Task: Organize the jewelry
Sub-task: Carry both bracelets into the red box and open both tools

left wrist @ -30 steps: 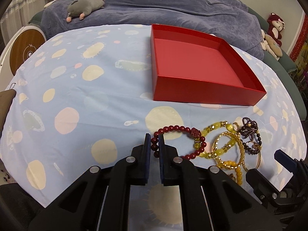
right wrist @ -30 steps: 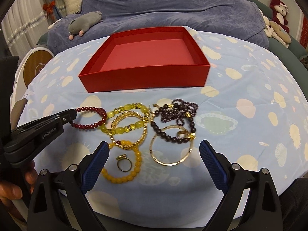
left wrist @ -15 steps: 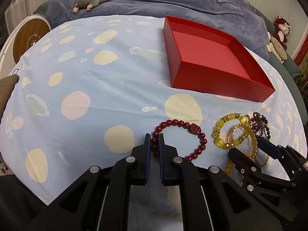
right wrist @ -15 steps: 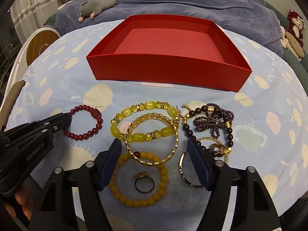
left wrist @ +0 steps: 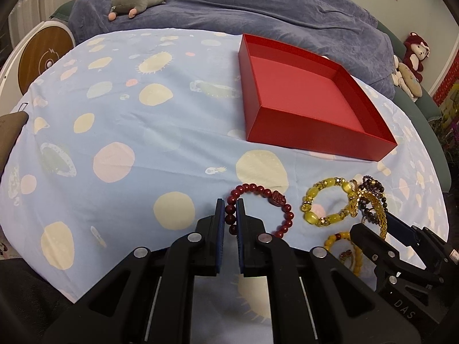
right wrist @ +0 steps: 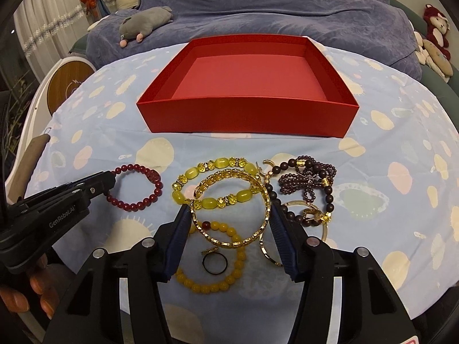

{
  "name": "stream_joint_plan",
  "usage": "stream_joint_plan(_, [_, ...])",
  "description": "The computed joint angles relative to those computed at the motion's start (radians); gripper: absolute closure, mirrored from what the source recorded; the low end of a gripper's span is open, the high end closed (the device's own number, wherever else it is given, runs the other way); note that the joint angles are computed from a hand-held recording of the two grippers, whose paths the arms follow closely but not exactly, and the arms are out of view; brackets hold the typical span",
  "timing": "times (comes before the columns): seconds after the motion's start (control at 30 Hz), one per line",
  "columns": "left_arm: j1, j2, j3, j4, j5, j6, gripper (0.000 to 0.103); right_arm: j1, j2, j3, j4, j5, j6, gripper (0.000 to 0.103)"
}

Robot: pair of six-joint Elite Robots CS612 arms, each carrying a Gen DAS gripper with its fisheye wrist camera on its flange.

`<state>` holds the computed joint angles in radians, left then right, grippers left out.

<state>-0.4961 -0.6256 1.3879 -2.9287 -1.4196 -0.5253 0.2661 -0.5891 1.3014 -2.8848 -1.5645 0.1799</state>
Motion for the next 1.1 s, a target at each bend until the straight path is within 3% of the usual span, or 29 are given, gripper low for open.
stream_joint_plan(0.33, [-0.008,-0.047,-0.019,-0.013,-0.03,0.07,0.095,-0.03,-0.048,0.036,-0.036,0.02,-0.004,0.049])
stream_joint_plan(0.57, [0.005,-0.003,-0.187,0.034,-0.09,0.15,0.095,-0.061,-0.015,-0.089,0.016,0.044,-0.045,0.049])
stream_joint_plan(0.67, [0.017,0.049,-0.304,0.064,-0.132,0.162,0.095,-0.075,0.03,-0.198,0.071,0.064,-0.045,0.049])
stream_joint_plan(0.83, [0.036,0.178,-0.549,0.181,-0.158,0.159,0.095,-0.088,0.143,-0.425,0.184,0.083,-0.034,0.049])
stream_joint_plan(1.1, [0.063,0.43,-1.005,0.467,-0.191,0.164,0.095,-0.092,0.412,-0.936,0.518,0.091,-0.062,0.049])
